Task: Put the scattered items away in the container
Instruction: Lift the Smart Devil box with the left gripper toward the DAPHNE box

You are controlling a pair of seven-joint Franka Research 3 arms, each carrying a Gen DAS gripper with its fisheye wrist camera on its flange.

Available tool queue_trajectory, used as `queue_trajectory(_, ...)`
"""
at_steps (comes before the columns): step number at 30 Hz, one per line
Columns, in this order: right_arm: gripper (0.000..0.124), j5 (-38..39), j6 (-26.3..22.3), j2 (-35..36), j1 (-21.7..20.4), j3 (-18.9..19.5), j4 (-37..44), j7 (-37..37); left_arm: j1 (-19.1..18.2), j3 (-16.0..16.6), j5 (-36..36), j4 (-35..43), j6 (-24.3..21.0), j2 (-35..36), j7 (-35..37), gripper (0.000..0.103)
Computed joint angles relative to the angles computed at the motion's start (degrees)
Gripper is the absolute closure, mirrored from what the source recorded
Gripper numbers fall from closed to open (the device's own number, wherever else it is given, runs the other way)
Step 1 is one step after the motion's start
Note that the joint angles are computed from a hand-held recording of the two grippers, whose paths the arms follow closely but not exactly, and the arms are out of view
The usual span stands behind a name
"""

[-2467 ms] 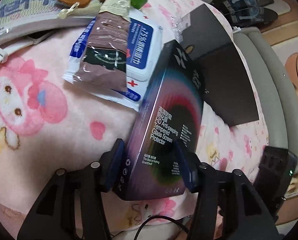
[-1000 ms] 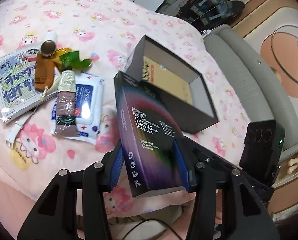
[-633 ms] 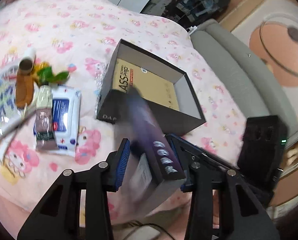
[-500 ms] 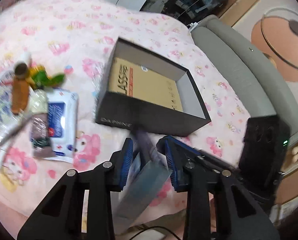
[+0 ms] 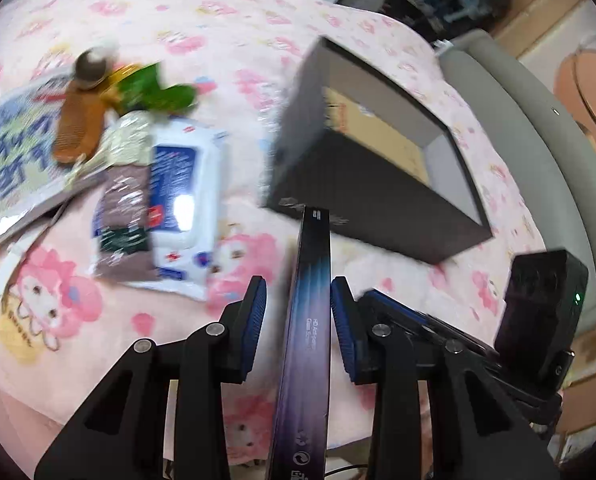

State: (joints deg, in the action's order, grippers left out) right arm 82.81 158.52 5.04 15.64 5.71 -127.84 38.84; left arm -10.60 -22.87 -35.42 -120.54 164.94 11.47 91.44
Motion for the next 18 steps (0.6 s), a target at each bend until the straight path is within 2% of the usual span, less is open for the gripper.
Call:
queue_trajectory(5, 0.095, -4.84, -0.39, 2.23, 0.41, 0.5, 0.54, 4.8, 2.17, 0.61, -3.04, -1.92, -1.93, 0.7, 1.74, 0.07)
queue_trajectory(9, 0.094, -8.52, -1.99, 3.53, 0.4, 1.12, 0.57, 7.85, 3.07, 0.83, -4.9, -3.36, -2.37, 0.99, 2.54, 0.068)
queue_trajectory(11, 0.087, -8.56, -2.79, 3.73, 0.19, 1.45, 0.3, 7.78, 3.86, 0.5, -6.81, -4.13, -2.38, 0.83, 4.02, 0.063)
queue_trajectory(14, 0.084, -7.92, -3.42, 3.65, 0.06, 1.69, -0.3, 7.4, 5.32, -0.24, -12.29, -4.6, -3.73, 0.58, 8.78, 0.058)
queue_trajectory(18, 0.082, -11.01, -2.22, 2.55, 0.66, 1.58, -2.22, 11.02, 4.11, 1.55, -12.49, -5.22, -6.23, -0.69, 9.29, 0.057)
